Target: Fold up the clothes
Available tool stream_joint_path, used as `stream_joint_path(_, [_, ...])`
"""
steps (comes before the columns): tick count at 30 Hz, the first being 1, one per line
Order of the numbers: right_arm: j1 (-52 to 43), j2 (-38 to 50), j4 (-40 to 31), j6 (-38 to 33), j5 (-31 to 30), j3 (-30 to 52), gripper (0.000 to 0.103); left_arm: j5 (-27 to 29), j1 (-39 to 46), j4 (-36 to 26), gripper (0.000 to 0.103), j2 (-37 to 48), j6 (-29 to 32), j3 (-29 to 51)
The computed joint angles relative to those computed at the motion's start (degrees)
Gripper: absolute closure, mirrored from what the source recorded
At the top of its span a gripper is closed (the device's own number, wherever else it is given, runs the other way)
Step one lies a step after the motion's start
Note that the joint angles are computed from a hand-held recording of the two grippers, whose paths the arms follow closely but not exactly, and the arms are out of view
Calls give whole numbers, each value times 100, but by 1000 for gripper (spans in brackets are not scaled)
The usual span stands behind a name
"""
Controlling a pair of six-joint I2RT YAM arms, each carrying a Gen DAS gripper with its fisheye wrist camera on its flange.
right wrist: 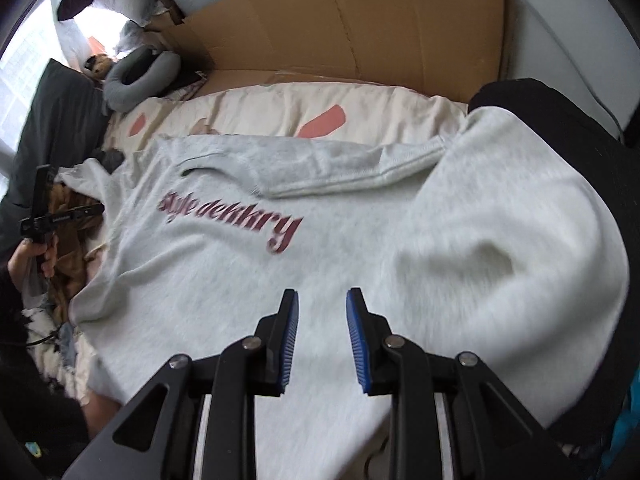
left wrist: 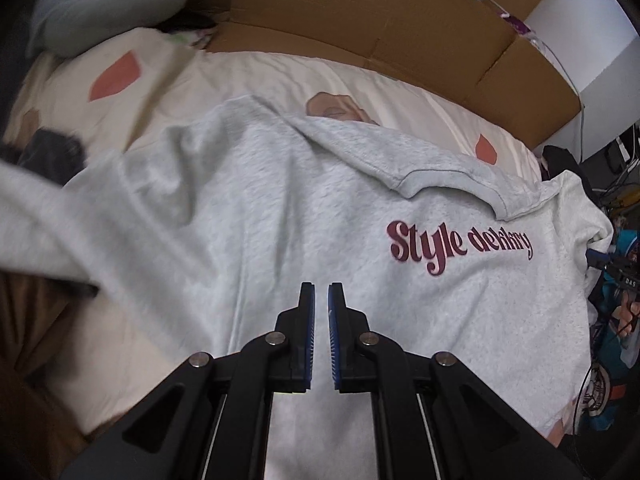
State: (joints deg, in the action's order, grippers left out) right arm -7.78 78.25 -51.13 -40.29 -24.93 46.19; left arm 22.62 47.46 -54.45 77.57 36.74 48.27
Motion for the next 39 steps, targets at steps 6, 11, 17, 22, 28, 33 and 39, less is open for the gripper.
stream_joint_path(6, [686,887,1028,903,210,105,80,-372,-988,1259,97,697,-695,-53])
stream_joint_path(11, [1137,1415,1628,1166,581,161,79,-712,-1409,2171,97,1432,-1063,17])
stream_joint_path(17, [1529,2081,2252,1464,1079,300,79,-786,-1667,2646,97,2039,-1327,247])
stream_joint_path(22, [1771,2631,2744,1739,1429,528,79,-814,-1862,2680,97,2485,-1419,687])
stream_joint_path(28, [1842,3030,3059,1939,1430,814,79,-750,-1887,2538,97,2906,-1418,1263])
stream_joint_path(33, [1869,3174,3095,1965,1470,1068,79,-771,-1885,2496,97,3151,-1684,1673])
stream_joint_path(39, [1931,3579,2965,2039,1578,1760,79,-738,-1843,2351,97,3687,-1885,2373])
